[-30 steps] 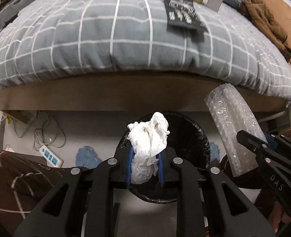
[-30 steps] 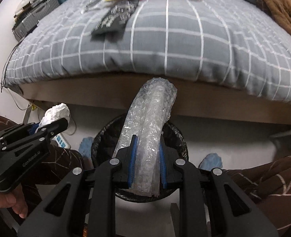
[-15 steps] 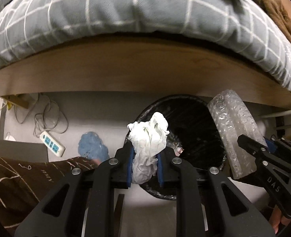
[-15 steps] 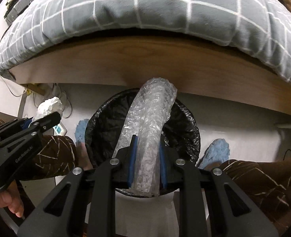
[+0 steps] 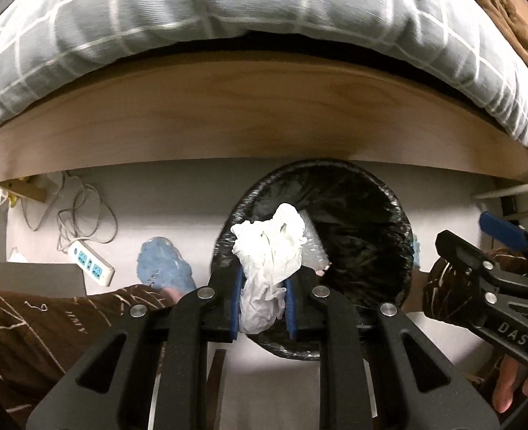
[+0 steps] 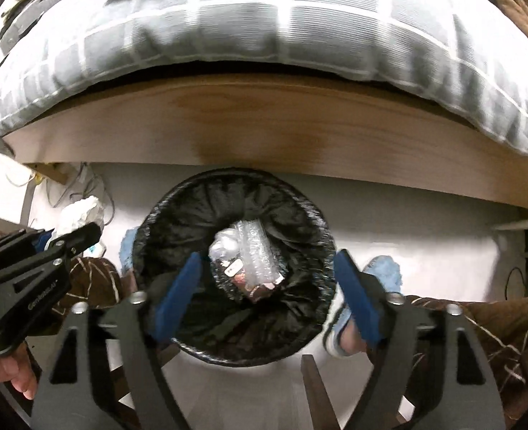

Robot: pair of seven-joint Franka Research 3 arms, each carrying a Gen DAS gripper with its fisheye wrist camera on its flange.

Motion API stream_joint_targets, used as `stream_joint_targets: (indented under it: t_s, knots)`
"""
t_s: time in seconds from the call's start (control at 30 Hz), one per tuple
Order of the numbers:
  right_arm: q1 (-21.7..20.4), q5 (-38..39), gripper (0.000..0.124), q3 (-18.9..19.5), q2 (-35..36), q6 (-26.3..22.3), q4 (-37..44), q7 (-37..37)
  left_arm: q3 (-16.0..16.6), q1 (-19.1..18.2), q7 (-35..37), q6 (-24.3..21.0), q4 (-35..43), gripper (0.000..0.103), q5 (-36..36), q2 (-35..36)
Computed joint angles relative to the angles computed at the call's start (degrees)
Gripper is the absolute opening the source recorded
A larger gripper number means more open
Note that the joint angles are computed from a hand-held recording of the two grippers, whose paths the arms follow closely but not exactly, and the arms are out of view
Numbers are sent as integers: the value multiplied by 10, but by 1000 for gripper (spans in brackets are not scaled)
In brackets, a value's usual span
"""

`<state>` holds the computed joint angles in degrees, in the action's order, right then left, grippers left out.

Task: Collect trash
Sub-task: 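Open right gripper dropping bubble wrap while left gripper releases tissue into bin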

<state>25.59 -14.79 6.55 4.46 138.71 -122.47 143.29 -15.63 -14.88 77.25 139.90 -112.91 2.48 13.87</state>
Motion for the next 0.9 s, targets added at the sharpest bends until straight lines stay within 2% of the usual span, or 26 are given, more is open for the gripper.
stream_joint_targets:
  t_s: [0.17, 0.43, 0.63, 0.73, 0.8, 0.9]
  knots:
    - [-9, -43, 90, -3, -38, -2, -41, 46, -10, -12, 2, -4, 17, 18, 0, 15]
    - [-44, -76, 93, 12, -98, -11, -97, 96, -22, -35, 8, -11, 41, 17, 6, 34]
    - [-63, -87, 93, 25, -113, -17, -111, 115, -22, -48, 6, -2, 43, 20, 18, 36]
    - [-65, -90, 93, 29, -112, -18, -108, 118, -14, -55, -8, 8, 41, 30, 47, 35]
    - [-65, -93, 93, 30, -111, -19, -106, 119, -13, -55, -15, 13, 38, 46, 53, 33]
    - [-65, -103, 93, 32, -111, -24, -102, 123, -8, -56, -30, 21, 33, 59, 67, 27]
